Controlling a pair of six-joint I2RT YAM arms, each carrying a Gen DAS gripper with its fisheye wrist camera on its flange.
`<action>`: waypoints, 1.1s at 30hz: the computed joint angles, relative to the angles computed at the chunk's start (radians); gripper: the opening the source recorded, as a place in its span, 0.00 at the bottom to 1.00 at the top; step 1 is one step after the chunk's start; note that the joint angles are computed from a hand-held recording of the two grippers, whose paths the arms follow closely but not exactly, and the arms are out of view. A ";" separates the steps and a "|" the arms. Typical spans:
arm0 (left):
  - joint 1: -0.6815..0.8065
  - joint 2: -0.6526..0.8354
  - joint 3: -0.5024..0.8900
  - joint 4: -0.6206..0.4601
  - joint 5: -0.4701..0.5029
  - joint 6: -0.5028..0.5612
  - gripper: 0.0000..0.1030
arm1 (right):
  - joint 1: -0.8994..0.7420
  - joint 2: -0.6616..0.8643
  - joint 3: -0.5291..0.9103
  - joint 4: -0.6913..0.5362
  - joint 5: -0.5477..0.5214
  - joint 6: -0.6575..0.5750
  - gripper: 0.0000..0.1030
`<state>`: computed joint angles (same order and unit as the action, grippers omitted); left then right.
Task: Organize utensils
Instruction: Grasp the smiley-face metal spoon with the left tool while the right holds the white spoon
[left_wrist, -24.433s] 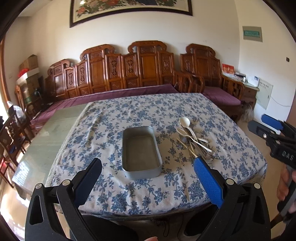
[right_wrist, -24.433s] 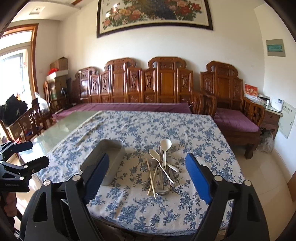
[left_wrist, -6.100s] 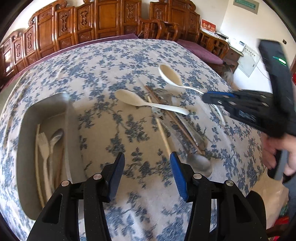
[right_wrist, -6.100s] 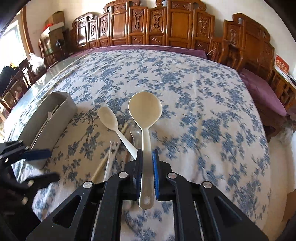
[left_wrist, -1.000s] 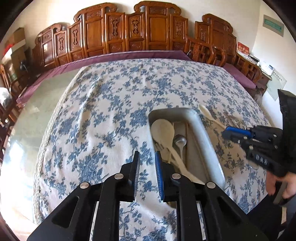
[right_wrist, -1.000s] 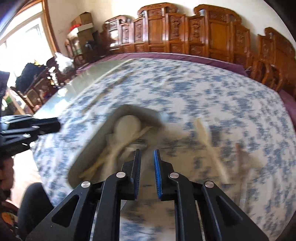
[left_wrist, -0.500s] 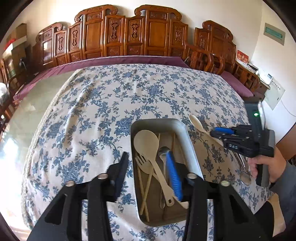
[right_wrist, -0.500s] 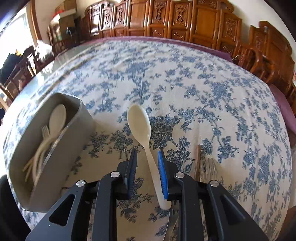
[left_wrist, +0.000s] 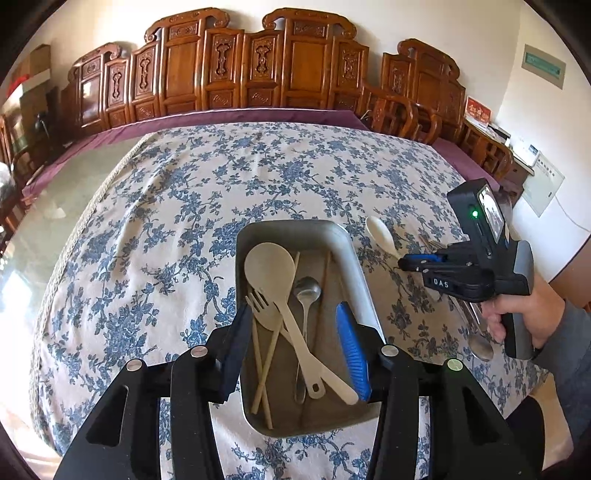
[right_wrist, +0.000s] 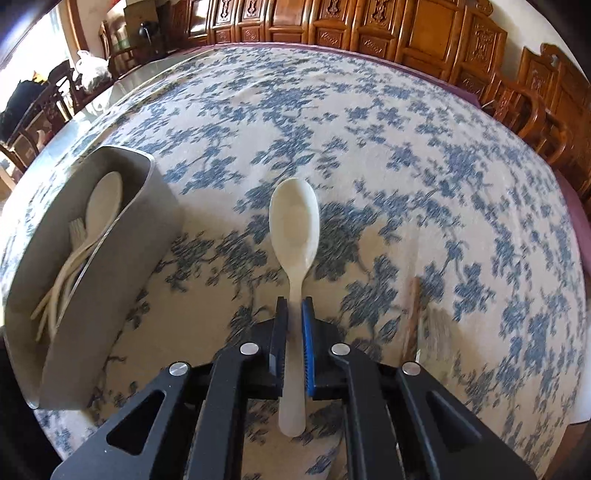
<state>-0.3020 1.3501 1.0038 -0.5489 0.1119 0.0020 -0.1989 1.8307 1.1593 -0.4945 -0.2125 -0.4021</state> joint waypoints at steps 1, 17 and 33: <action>-0.004 -0.005 0.001 -0.005 -0.002 -0.002 0.43 | -0.004 -0.015 -0.013 -0.001 -0.007 -0.001 0.09; -0.249 -0.128 -0.034 -0.050 -0.102 -0.100 0.44 | -0.395 -0.484 -0.246 -0.225 -0.234 -0.214 0.09; -0.555 0.045 0.023 -0.033 -0.264 -0.236 0.44 | -0.788 -0.402 -0.284 -0.247 -0.325 -0.466 0.09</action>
